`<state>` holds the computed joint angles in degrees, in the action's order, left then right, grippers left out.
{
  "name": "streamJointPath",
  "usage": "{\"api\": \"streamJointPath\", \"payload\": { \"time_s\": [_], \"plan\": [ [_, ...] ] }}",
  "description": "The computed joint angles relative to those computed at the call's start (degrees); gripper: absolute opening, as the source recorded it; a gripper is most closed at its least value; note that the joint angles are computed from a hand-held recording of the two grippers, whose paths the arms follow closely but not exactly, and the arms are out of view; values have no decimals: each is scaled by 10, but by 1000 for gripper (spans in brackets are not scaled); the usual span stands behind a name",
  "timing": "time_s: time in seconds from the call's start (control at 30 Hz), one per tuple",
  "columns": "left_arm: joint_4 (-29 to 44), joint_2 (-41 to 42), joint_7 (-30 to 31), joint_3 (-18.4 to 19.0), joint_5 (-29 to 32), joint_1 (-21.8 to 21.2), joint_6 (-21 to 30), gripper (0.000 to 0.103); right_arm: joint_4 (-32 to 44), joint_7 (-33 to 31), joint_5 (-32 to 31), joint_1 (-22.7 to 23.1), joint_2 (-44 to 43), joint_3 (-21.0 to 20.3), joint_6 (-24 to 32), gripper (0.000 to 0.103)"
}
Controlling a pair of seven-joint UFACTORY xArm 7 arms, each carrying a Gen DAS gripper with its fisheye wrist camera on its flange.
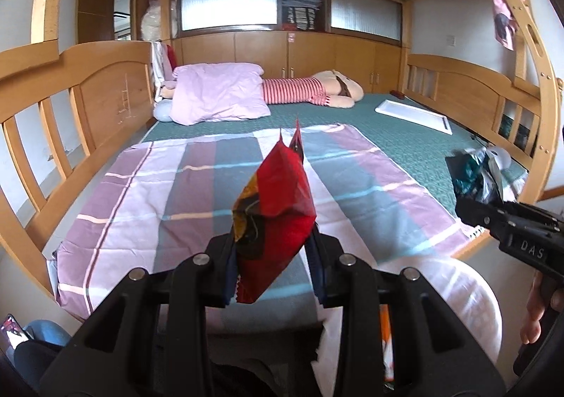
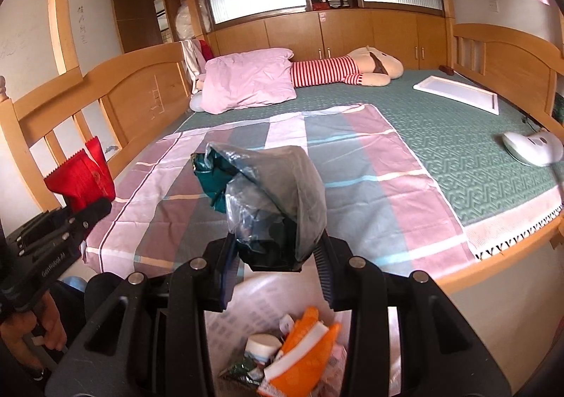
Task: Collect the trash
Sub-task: 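Carry the red and teal wrappers over the white bin and open both grippers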
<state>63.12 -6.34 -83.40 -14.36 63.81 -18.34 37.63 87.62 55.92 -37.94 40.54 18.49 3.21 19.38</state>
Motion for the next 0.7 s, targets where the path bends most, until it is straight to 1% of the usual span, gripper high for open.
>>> {"api": "streamJointPath", "payload": {
  "time_s": [0.13,0.27,0.37,0.43,0.57,0.63,0.67,0.7],
  "plan": [
    [-7,1,12,-9,-2,-13,-3,33,-41,34,-28,4,-33,-4,-1,39],
    [-12,-2,17,-13,-13,-21,-7,33,-77,32,-23,-17,-60,17,-5,39],
    [-14,-4,10,-18,-7,-25,-3,33,-102,46,-42,-26,-81,24,-5,39],
    [-14,-1,8,-19,-8,-27,-4,34,-117,47,-42,-36,-90,33,-9,39],
    [-11,12,17,-13,-20,-32,-15,34,-130,23,-21,-51,-88,51,-1,39],
    [-11,18,23,-11,-29,-35,-19,34,-137,5,3,-55,-83,58,3,39],
    [-11,20,24,-10,-31,-36,-21,34,-138,-16,28,-58,-76,65,12,39],
    [-11,22,25,-9,-33,-38,-22,34,-136,-24,40,-56,-70,67,21,39]
  ]
}}
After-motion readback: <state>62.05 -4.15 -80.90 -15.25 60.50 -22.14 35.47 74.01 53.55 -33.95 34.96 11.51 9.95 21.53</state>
